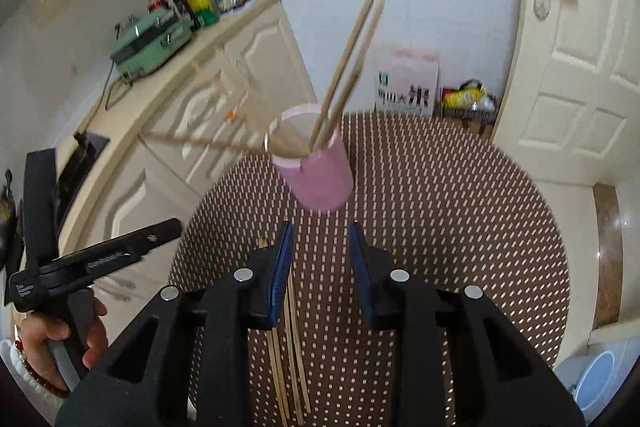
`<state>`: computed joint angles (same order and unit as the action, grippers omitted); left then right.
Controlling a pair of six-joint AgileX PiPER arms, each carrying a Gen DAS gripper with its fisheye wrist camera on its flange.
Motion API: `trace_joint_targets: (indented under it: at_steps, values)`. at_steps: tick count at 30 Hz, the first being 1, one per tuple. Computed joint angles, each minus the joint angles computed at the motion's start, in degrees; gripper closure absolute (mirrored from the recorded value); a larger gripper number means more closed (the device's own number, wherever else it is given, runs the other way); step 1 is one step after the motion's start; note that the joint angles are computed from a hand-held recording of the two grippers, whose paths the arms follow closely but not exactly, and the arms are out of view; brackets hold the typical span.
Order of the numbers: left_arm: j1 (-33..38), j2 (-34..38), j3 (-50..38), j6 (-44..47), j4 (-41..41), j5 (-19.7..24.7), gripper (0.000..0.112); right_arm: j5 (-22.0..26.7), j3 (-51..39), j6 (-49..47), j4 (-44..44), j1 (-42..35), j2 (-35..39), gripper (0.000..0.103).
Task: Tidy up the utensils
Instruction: 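Move the left tool back to the chopstick pile while the right tool returns too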
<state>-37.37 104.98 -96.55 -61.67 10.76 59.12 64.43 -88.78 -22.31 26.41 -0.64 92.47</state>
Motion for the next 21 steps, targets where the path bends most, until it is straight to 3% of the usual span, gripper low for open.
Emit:
trace_joint_targets:
  at_steps: [10, 16, 21]
  values:
    - [-1.3, 12.2, -5.1, 6.8, -4.9, 4.1, 0.05, 0.3, 4.3, -0.7, -1.9, 2.9, 3.9, 0.076]
    - [-1.7, 16.2, -8.1, 9.7, -4.5, 7.4, 0.05, 0.6, 3.2, 0.1, -2.0, 3.1, 6.5, 0.076]
    - [-1.0, 17.3, -9.2, 10.0, -4.5, 7.3, 0.05, 1.1, 1.7, -0.2, -2.1, 2.5, 8.6, 0.076]
